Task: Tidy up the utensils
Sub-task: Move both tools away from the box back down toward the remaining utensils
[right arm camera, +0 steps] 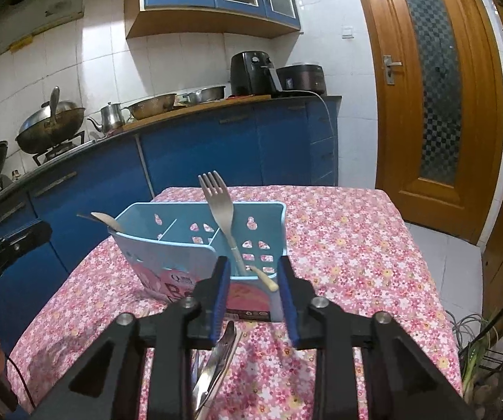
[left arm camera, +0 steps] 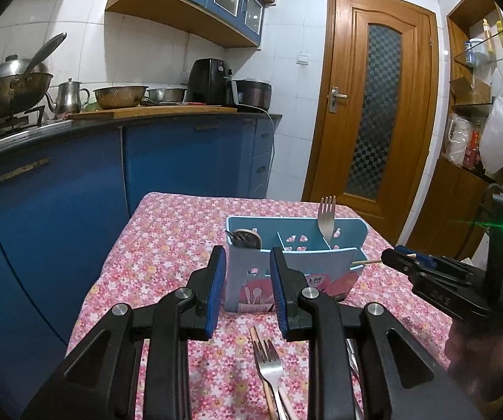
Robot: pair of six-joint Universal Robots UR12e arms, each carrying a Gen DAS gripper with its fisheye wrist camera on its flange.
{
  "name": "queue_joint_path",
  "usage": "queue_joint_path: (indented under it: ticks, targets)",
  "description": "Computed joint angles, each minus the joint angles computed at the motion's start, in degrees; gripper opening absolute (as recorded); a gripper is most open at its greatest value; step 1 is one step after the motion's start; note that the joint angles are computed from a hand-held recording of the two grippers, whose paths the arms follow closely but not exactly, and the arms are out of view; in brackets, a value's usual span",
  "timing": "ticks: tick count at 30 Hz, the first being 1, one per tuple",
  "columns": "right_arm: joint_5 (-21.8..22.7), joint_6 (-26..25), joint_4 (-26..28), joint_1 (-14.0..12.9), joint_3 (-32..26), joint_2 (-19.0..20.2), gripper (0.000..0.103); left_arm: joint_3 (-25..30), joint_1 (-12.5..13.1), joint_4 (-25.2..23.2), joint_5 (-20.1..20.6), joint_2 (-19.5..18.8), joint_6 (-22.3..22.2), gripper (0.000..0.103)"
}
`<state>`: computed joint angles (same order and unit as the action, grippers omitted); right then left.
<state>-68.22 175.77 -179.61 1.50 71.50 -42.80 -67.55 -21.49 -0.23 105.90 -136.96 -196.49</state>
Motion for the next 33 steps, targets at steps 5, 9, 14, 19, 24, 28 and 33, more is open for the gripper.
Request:
queue_joint_path:
  ticks: [5,9,14,19,24,28,33]
  targets:
    - [-1.4,1.6,0.4,0.1,-1.0,0.5,0.007,-0.2,0.3,-0.1,-0.8,0.0,-0.8,0.025]
    - [-1.2,2.5,-0.7,-0.1,-1.5,0.3,0.006,-0.2,0.6,-0.2,-1.3,-0.1,-1.7,0.025]
    - [-1.1,0.9,-0.6,-0.1,-2.1,-0.5,0.006,0.0,0.8,-0.5,-1.8,-0.4,-1.9,0.025]
    - [-3.8,-5.6,4.4,0.6,-3.4,-1.8,0.006,0.4,0.9,-0.8,-2.2,-0.6,-1.9,0.025]
    - [-4.9,-11.4,11.9,1.3,-5.9,-2.0,0.006,0.9,1.1,-1.2,-2.9,-1.0,-2.3,0.025]
    - [-3.5,-12.3,19.6,1.6,-10.3,-0.4,0.006,1.1,1.1,-1.2,-3.3,-1.2,-2.4,0.025]
    - [0.0,-12.2,25.3,1.9,-14.7,2.1,0.007,1.1,1.3,-1.7,-3.3,-1.3,-2.6,0.025]
